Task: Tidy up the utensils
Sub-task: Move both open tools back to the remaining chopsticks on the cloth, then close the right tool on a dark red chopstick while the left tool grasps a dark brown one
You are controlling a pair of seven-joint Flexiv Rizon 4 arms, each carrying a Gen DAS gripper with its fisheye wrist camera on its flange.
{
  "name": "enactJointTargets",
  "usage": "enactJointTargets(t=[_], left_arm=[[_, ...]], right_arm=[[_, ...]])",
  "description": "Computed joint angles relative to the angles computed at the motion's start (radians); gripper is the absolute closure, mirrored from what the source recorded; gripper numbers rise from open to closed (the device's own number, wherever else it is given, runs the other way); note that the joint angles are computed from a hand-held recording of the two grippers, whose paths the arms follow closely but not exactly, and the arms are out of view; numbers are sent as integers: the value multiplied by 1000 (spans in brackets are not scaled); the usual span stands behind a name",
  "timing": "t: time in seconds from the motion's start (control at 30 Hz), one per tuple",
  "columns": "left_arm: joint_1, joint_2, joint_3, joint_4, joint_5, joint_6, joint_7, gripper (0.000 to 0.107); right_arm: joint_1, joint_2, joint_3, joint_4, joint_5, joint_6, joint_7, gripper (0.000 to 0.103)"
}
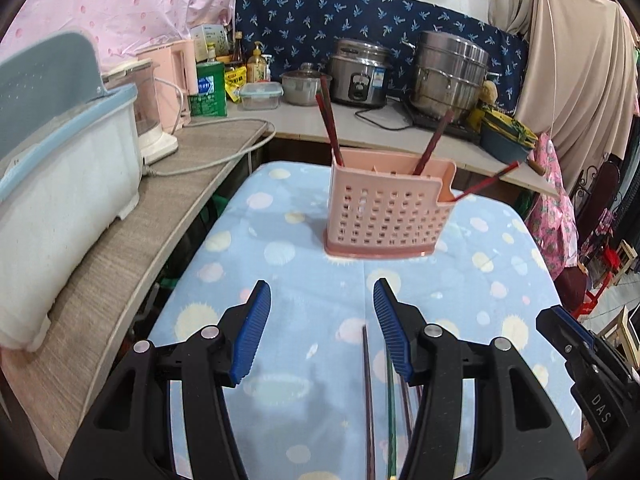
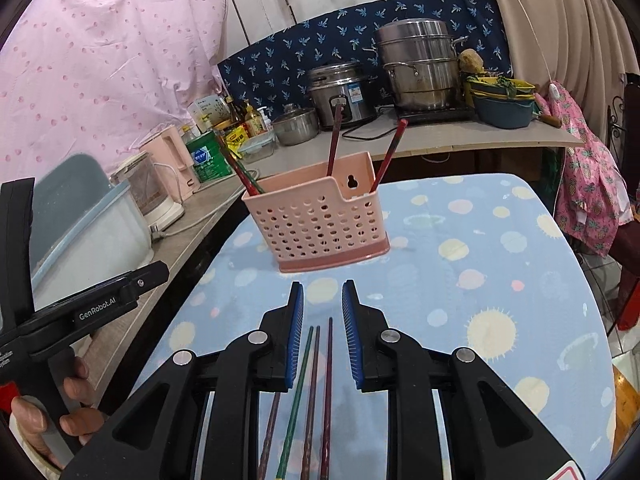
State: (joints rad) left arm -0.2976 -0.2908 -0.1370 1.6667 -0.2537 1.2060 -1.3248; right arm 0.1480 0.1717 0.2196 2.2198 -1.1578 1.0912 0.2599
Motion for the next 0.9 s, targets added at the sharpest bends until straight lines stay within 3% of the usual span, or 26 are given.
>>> enactJointTargets(t=[0.37, 0.9], left_arm=[[13, 77, 0, 182, -40, 5, 49, 56], [7, 132, 17, 332, -30, -16, 88, 54]], right_arm=[[72, 23, 60, 105, 123, -35, -14, 82], [189, -48, 79, 146, 217, -69, -8, 82]])
